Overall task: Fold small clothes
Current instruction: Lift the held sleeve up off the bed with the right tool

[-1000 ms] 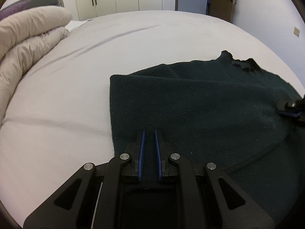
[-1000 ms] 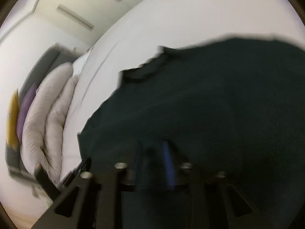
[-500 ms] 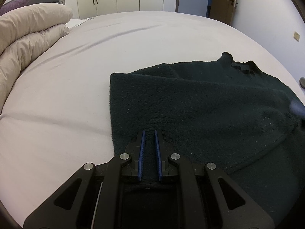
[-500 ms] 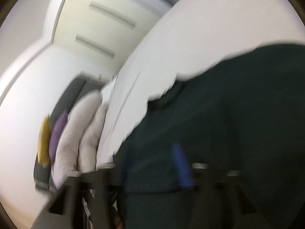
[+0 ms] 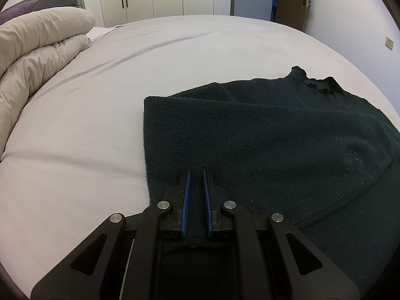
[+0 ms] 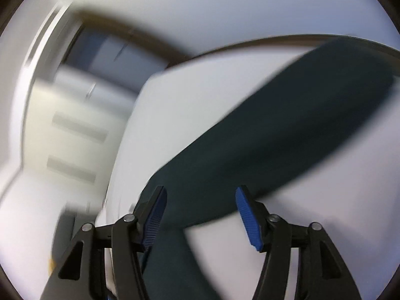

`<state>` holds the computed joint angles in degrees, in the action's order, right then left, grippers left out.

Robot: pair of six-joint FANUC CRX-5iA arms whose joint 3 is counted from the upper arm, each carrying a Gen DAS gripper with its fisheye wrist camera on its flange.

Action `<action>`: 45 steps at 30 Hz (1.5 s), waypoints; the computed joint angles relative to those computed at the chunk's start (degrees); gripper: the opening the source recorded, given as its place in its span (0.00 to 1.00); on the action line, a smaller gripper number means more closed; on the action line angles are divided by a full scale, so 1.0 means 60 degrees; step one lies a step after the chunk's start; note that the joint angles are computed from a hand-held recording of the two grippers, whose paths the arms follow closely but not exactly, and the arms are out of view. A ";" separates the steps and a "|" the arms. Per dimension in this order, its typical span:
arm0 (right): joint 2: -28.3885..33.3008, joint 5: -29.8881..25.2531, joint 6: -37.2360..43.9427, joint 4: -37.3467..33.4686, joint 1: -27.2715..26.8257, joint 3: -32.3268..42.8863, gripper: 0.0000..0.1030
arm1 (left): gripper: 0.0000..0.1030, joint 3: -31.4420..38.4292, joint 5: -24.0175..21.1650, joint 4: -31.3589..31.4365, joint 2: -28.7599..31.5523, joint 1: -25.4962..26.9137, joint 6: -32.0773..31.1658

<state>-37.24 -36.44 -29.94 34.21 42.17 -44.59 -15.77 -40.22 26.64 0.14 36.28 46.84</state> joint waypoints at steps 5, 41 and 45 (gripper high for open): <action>-0.3072 -0.2355 -0.2329 0.0321 0.0931 -0.1518 0.58 | 0.10 0.0039 0.0126 -0.0359 -0.0043 -0.0080 0.0173; -0.2351 0.0197 -0.8708 0.5475 -0.1616 -0.3478 0.34 | 0.10 -0.0076 0.0219 -0.0137 -0.0044 -0.0077 0.0026; -0.2720 0.0189 -0.9150 0.6145 -0.1736 -0.3891 0.34 | 0.10 -0.0086 0.0233 -0.0214 -0.0085 -0.0068 0.0044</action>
<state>-53.55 -35.30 -84.83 71.08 31.75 -67.94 -16.28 -38.82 25.36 -0.37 35.87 47.11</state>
